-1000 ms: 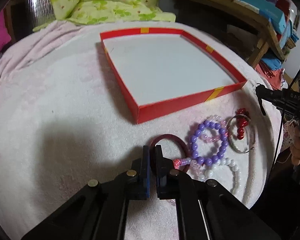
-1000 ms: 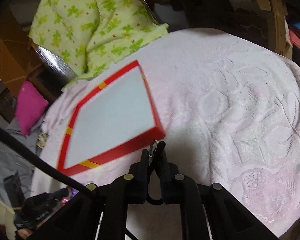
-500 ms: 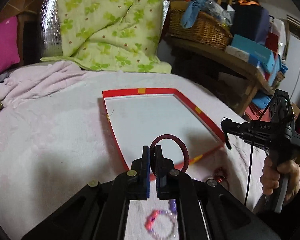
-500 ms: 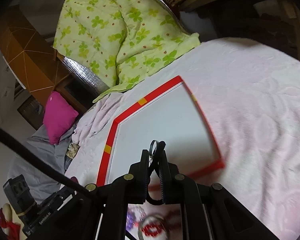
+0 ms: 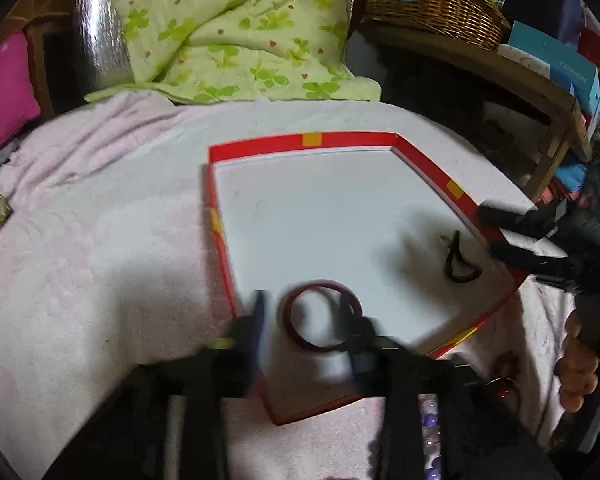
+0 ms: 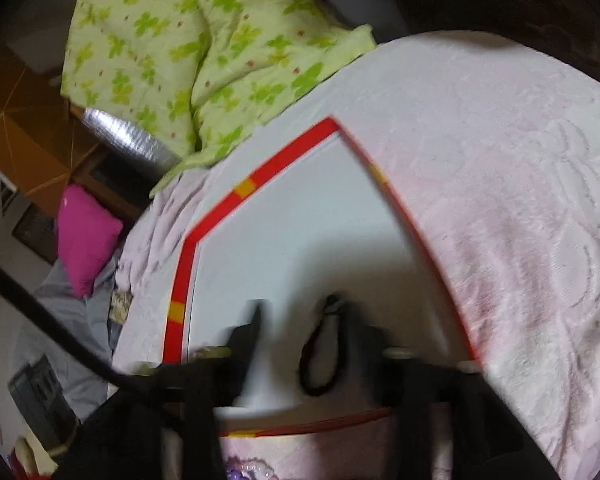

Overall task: Organize jewelry
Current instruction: 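Lower both held items into the red tray and open both grippers, then grasp the silver bangle with the right gripper while the left approaches the purple bracelet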

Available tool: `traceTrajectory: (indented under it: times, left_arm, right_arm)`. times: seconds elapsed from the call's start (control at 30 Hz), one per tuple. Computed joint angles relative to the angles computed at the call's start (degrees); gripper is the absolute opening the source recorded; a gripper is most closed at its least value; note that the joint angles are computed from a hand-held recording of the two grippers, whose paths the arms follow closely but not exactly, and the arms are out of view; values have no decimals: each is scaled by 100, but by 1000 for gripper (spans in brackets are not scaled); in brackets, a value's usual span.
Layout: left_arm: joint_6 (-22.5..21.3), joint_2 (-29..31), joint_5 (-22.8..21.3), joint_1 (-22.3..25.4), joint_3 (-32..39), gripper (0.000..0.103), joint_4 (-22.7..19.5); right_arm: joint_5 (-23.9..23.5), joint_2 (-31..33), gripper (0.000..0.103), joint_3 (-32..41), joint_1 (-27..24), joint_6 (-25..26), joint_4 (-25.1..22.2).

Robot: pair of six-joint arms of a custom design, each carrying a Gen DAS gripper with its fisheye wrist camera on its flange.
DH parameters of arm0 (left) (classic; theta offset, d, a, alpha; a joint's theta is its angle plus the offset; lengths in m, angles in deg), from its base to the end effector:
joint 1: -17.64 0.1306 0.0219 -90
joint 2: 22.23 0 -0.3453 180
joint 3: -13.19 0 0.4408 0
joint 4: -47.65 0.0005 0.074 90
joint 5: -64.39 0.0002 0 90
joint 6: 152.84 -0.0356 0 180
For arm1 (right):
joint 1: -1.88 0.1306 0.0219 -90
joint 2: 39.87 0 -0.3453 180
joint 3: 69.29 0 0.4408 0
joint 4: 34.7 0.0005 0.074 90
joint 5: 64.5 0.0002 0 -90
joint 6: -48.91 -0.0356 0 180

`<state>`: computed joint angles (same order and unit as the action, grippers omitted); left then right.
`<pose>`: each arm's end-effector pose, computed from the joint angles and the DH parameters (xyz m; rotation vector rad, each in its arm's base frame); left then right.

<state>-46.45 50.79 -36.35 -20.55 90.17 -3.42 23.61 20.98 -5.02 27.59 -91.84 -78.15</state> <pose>0.3456 -0.2640 0.4113 0.3645 2.3586 -0.2303 0.3398 0.1644 0.3878 0.4979 2.3265 0.7169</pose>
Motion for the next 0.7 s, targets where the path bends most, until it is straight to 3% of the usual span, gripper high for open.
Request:
traceTrajectory:
  times: [0.1,0.37,0.53,0.7]
  left_arm:
    - [-19,-155,-137,-30,-76,51,22]
    - [60,-632,-588,-214,-356,51,-355]
    - [261,-955,-793,-337,-588,53,-731]
    - [327,-1350,-694,-441,-831,54,-866]
  right_arm:
    - [285,-297,78,-135,-25,134,171]
    - [309,-1011,77,-412,-29,291,-87]
    - [315,-1487,70,-615,32,223,-244]
    - [119,-1813,63,-692,246,359,-527]
